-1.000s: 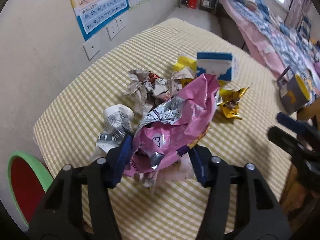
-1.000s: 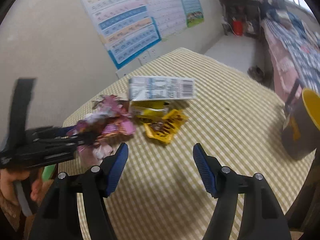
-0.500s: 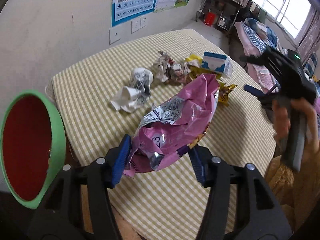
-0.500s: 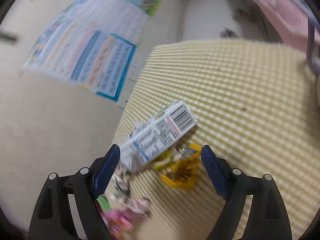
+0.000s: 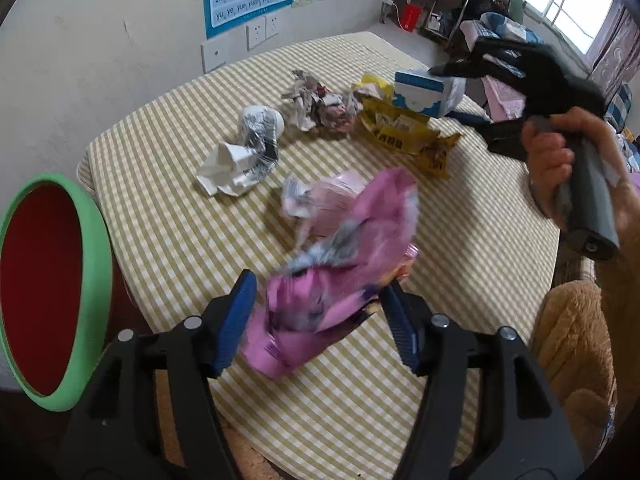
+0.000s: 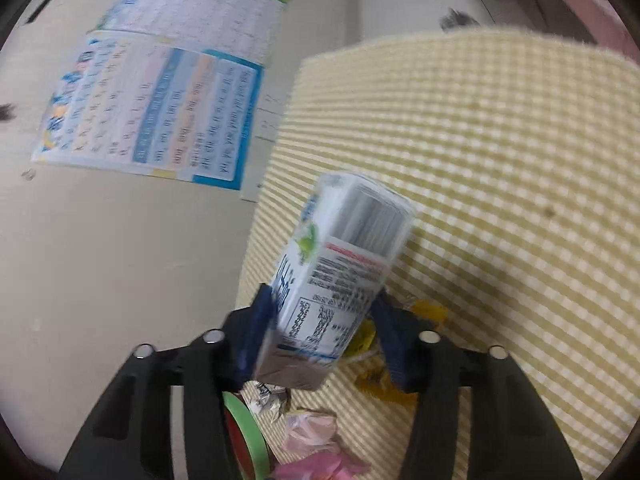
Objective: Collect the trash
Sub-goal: 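Grasp the large pink bag with the left tool while the right tool grasps the milk carton, then lift the pink bag with the left tool while the right tool regrasps the milk carton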
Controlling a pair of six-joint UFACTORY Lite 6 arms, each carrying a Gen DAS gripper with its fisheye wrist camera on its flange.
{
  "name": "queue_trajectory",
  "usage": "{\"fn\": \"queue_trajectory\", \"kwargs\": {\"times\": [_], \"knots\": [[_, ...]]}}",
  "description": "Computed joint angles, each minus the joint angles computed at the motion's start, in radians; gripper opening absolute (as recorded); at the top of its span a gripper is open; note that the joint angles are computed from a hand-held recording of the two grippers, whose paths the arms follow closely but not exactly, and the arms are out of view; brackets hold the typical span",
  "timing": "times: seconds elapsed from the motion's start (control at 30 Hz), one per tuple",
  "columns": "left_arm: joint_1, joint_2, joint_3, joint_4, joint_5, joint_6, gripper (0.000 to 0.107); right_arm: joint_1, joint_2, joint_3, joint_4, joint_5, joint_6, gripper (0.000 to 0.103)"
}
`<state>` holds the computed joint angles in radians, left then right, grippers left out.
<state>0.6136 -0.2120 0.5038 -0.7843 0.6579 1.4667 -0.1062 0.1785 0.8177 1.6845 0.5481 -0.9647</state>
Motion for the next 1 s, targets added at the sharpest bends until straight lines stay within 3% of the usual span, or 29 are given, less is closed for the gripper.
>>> {"fn": "queue_trajectory", "kwargs": {"times": [0.1,0.2,0.37,0.43,0.47,0.53,0.6,0.73,0.93,1.0], "knots": [[0.009,-0.027,-0.016,-0.021,0.029,0.037,0.07,-0.035,-0.183,-0.153,0.006,0.045,-0.065,0.042],[0.006,-0.045,-0.036,-0.04,0.048,0.079,0.073,-0.053,-0.407,-0.34,-0.072,0.047,-0.053,0.042],[-0.062,-0.011,-0.058,-0.079,-0.027,0.087,0.074,0.074,-0.705,-0.614,-0.106,-0.119,0.041,0.042],[-0.09,0.016,-0.058,-0.082,-0.061,0.083,0.063,0.103,-0.706,-0.659,-0.008,-0.11,-0.017,0.042],[-0.104,0.024,-0.058,-0.073,-0.075,0.072,0.048,0.131,-0.681,-0.646,0.021,-0.117,-0.045,0.042],[-0.093,0.015,-0.062,-0.071,-0.059,0.077,0.045,0.209,-0.675,-0.606,0.026,-0.188,-0.044,0.042],[-0.061,-0.01,-0.058,-0.053,-0.022,0.071,0.028,0.284,-0.705,-0.596,0.028,-0.266,-0.051,0.042],[-0.005,-0.046,-0.033,-0.043,0.033,0.05,0.009,0.349,-0.71,-0.588,0.088,-0.323,-0.115,0.042],[0.03,-0.135,-0.011,-0.032,0.132,0.016,0.009,0.358,-0.728,-0.599,0.118,-0.334,-0.154,0.042],[0.015,-0.161,-0.018,-0.015,0.15,0.003,0.01,0.354,-0.75,-0.608,0.047,-0.331,-0.078,0.042]]}}
